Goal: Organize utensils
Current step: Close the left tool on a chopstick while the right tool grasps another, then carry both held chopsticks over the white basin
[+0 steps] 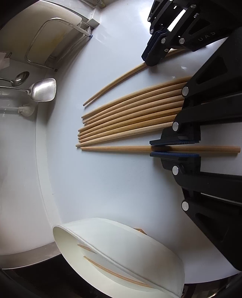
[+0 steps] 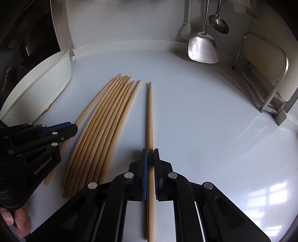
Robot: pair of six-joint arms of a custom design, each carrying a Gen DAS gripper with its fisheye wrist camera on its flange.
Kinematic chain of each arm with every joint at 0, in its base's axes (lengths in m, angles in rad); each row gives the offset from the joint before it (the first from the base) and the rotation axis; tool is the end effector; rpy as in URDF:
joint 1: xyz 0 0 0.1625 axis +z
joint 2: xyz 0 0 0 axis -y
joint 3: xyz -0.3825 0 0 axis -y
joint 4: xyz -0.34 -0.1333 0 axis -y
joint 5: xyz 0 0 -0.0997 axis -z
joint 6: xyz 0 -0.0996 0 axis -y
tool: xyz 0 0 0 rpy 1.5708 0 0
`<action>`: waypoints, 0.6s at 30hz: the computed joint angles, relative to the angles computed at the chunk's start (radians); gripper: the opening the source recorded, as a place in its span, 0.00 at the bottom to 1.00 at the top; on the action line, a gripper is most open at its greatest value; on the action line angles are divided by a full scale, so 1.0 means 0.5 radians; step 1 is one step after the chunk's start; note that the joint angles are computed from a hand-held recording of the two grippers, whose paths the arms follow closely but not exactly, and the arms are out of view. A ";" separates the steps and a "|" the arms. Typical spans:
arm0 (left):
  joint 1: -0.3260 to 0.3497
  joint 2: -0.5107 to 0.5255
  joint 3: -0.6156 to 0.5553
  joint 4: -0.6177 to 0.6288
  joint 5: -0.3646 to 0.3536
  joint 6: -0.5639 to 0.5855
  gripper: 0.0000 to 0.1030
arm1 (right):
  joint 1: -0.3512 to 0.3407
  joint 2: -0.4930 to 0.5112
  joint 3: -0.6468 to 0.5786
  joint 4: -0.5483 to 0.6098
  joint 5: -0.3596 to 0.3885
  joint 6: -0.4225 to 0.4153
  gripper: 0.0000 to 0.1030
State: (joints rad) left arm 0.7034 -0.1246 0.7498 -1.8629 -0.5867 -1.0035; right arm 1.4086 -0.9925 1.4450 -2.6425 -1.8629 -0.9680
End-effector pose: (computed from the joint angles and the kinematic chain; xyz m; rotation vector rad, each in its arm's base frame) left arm -0.4179 -0.6380 -0.0737 0.0483 2.2133 -0.7313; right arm -0.0019 -0.6597 0.3143 0.8820 -2.3727 0.4839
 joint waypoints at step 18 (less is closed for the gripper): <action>-0.166 -0.339 0.159 0.083 0.014 -0.222 0.07 | 0.127 -0.162 -0.224 0.522 0.160 0.277 0.06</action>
